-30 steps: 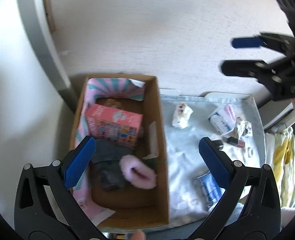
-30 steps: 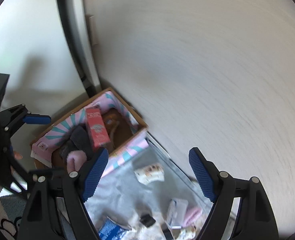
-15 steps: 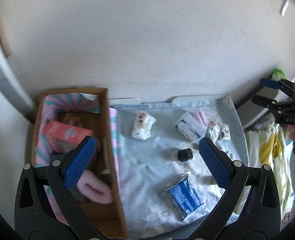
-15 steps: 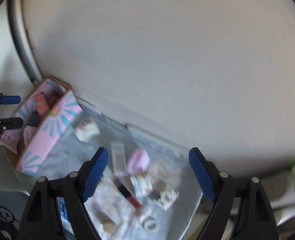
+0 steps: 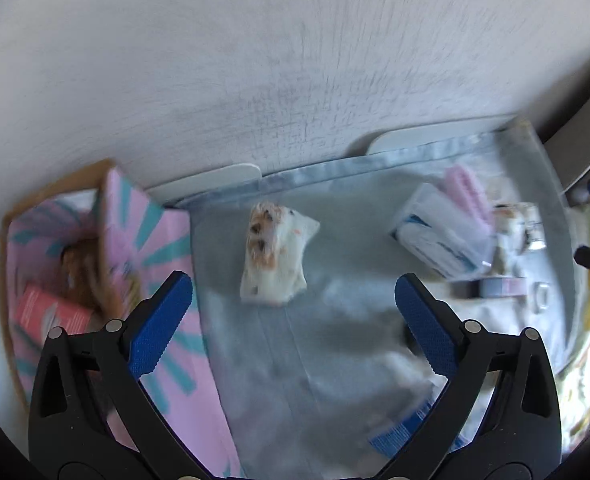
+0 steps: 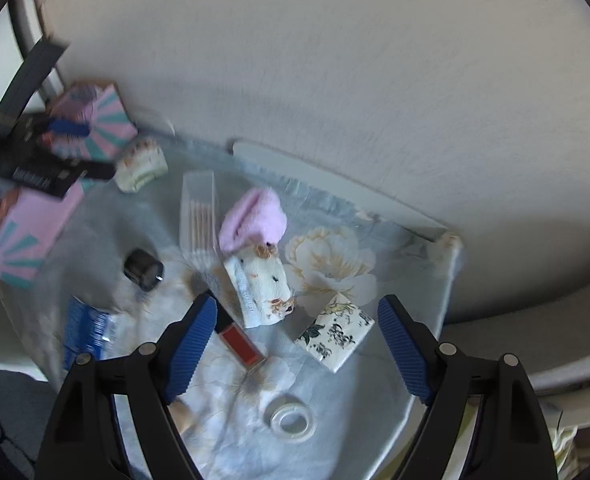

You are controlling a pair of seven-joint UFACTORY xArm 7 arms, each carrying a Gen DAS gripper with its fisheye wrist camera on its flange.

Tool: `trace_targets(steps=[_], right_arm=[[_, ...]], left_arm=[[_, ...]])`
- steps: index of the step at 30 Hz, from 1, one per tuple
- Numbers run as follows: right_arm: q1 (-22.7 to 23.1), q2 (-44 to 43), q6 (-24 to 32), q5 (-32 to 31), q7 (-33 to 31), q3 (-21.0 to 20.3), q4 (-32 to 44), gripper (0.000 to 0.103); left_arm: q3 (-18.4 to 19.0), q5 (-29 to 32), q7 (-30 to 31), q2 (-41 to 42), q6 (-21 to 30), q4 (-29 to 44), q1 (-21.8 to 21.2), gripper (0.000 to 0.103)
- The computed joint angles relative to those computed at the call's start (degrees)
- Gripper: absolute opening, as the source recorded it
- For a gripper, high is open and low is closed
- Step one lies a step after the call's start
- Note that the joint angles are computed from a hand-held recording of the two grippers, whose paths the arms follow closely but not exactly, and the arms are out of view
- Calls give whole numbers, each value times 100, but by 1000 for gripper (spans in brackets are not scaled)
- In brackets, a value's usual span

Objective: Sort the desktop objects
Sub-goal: 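Move both tools back over the remaining table objects, then grasp a white patterned cloth item with each tool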

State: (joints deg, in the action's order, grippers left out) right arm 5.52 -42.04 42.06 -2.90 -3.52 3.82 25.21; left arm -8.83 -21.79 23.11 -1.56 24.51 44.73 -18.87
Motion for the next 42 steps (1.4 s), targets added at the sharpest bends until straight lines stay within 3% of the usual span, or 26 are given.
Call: trace_targets(steps=[4,12,15,18,20,22,24,25,29,37,42], right_arm=[[108,529,-745,55,-277,-132,-213,80],[216,1452,-1412,200,-628,-156,-153,80],[310,1528,-1486,406,-823,-307,-148,80],[357,1520,-1565,596,-1016,-404,-184,79],[419,1539,-1552,753,-1191,-496,-179,70],[537,1587,-1435,1010,-1451,-644,-133,50],[522,1637,-1319,1130,-1563,-635,-94,34],[415,1631,-1333,1043,-1477,-516,-107,32],[274,1486,-1220,999,-1253,-381,-108,27],[157,699,-755,809,-746,-205,-202,27],[156,260,-331,734,-231,-75,-156,27]], left_arm=[[-64,1243,-909,719,-40,403,-67,95],[-16,1903,-1663,1366,-18,713,-80,86],[-221,1325,-1336,1427,92,755,202,85],[-326,793,-989,1423,79,717,368,72],[-248,875,-1067,1395,-5,662,317,53],[-233,872,-1057,1356,-71,616,323,40],[-270,689,-967,1332,-30,608,391,34],[-312,518,-850,1297,-33,577,444,31],[-252,539,-888,1113,-26,440,385,30],[-227,-360,-104,176,141,-32,271,30],[79,-906,79,-439,635,-176,86,30]])
